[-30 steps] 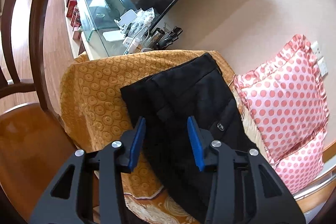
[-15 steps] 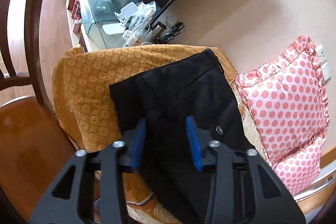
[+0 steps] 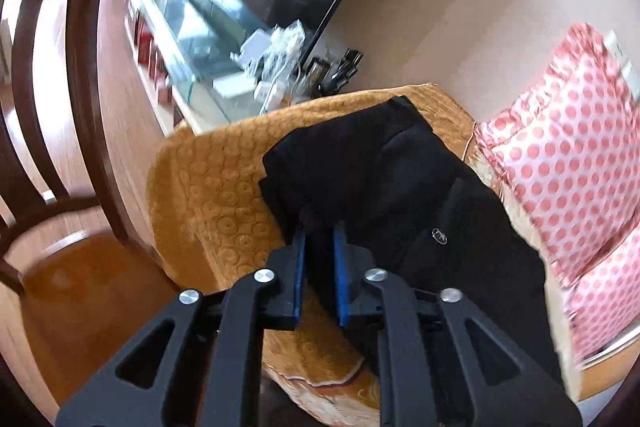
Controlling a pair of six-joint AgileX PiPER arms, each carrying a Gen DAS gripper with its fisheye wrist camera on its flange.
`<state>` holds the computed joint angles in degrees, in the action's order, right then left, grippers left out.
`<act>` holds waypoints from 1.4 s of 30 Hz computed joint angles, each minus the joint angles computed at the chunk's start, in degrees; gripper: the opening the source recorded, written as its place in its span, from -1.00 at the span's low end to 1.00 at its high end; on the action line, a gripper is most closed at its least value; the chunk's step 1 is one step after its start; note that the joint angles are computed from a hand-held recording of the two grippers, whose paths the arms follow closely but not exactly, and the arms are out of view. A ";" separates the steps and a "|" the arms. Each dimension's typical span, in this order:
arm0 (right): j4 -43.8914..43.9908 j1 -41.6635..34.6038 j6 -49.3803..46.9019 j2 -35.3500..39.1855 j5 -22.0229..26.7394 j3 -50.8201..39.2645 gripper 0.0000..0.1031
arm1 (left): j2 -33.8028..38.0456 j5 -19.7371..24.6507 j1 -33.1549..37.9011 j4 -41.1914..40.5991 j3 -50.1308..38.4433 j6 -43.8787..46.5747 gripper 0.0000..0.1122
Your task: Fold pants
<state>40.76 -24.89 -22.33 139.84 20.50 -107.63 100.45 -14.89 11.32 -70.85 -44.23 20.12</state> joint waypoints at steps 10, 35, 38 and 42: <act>5.35 -3.49 -1.53 -1.08 -0.12 1.05 0.08 | -6.31 -18.56 -13.42 -15.76 0.83 19.88 -0.36; 29.71 0.36 -24.15 -1.77 -1.03 7.07 -0.67 | 2.34 -13.35 -17.29 -16.54 -5.12 24.83 0.03; 36.89 0.04 -30.40 -2.38 -0.11 8.14 -0.76 | 2.71 -12.61 -16.97 -15.19 -4.74 23.64 0.06; 48.18 0.49 -42.77 -5.24 2.97 10.61 -0.78 | 3.80 -12.02 -16.76 -14.08 -4.89 22.92 0.15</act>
<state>88.93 -24.40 -65.10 134.60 23.48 -97.02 104.25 -26.91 -5.44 -84.92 -49.12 43.04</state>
